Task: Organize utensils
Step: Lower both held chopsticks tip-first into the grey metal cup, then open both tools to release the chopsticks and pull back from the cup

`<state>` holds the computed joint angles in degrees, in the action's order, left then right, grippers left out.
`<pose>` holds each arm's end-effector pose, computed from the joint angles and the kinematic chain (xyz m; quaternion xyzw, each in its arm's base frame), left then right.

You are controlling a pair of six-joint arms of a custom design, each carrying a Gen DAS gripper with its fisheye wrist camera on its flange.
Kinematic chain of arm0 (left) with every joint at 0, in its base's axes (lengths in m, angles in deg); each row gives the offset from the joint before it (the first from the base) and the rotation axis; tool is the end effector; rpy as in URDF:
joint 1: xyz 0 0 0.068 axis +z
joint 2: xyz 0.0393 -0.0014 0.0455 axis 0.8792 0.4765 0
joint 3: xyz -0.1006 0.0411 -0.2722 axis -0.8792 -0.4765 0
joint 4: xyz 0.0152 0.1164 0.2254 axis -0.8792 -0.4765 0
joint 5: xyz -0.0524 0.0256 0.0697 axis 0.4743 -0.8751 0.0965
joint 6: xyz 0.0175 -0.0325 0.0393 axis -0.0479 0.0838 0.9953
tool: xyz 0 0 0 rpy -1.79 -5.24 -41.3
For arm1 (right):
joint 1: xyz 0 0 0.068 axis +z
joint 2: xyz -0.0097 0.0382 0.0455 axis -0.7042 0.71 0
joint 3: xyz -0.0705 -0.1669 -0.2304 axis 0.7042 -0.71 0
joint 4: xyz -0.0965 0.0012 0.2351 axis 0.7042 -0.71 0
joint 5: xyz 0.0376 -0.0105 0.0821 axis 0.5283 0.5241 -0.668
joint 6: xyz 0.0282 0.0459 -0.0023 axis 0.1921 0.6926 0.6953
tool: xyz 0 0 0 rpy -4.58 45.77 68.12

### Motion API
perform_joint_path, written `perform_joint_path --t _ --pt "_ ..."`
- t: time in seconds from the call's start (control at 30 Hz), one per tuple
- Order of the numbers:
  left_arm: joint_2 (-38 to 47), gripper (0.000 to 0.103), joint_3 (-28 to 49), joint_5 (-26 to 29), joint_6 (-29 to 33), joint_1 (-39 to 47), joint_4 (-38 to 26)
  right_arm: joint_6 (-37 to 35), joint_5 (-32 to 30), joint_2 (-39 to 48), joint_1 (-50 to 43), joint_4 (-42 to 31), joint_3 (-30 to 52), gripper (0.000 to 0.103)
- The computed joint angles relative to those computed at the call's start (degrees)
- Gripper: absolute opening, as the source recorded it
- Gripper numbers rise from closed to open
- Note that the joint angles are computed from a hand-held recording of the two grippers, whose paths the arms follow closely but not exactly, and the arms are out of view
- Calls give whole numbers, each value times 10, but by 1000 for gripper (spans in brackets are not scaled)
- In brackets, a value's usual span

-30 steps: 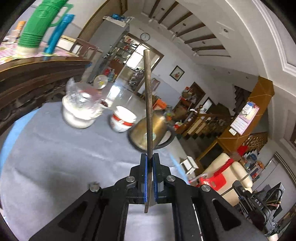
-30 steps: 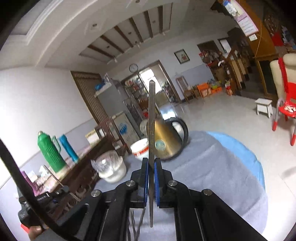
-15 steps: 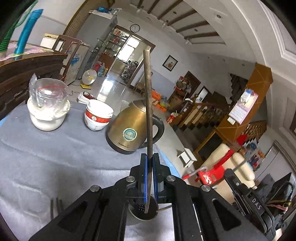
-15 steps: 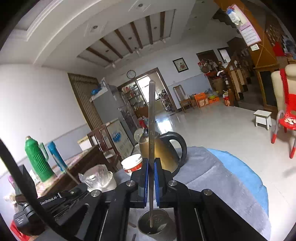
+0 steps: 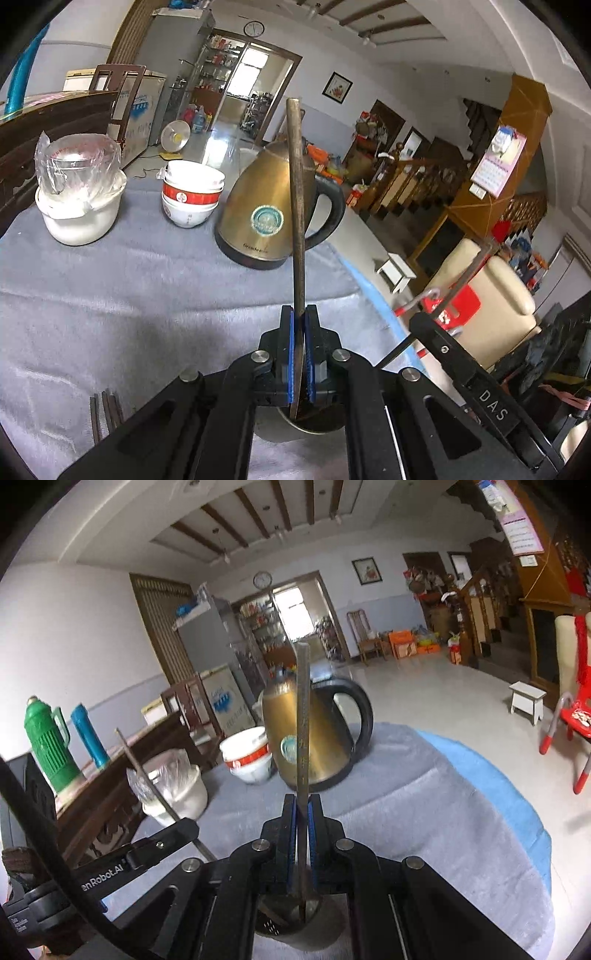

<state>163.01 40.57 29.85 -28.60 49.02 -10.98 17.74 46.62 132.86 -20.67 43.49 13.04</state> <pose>0.3327 -0.0921 0.2934 0.1444 0.8632 -0.3057 0.3750 0.2767 0.1068 0.2847 0.1930 0.8221 0.0802 0.5296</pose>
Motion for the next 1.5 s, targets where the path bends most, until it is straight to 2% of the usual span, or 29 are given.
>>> perform_joint_path --t 0.23,0.3,0.4,0.43,0.47,0.6,0.67,0.7,0.77,0.8,0.83,0.9,1.07,1.17,1.3,1.5 --pt "4 7 2 -2 25 -2 -33 15 -26 11 1 -27 3 9" --pt "0 14 6 0 35 2 -51 20 -30 11 1 -41 7 9" --pt "-19 37 -2 8 41 19 -51 27 -19 3 8 -62 13 9" --pt "-34 49 -9 11 42 28 -54 29 -8 -6 14 -69 14 9" --pt "-42 53 -11 15 43 36 -55 32 3 -14 20 -76 14 9" --pt "-94 57 -30 61 66 101 -77 56 55 -70 59 -112 10 9" --pt "-116 68 -45 89 76 151 -77 74 89 -95 88 -125 4 14" --pt "-127 70 -53 95 84 174 -82 88 113 -110 112 -133 -3 22" --pt "-139 75 -64 108 118 229 -102 115 156 -125 157 -142 -17 48" --pt "-142 75 -71 103 136 250 -109 137 187 -127 188 -150 -26 78" --pt "-143 76 -81 92 158 277 -115 149 210 -124 212 -153 -32 86" --pt "-137 79 -105 74 199 324 -112 182 244 -90 258 -186 -34 86" --pt "-63 79 -150 -46 259 391 -77 246 164 3 261 -198 -55 86" --pt "-23 79 -153 -91 268 402 -71 281 128 47 258 -184 -70 86" --pt "-11 79 -165 -117 276 391 -57 293 122 71 264 -182 -70 86" --pt "3 79 -167 -130 292 371 -83 293 86 93 257 -202 -58 86"
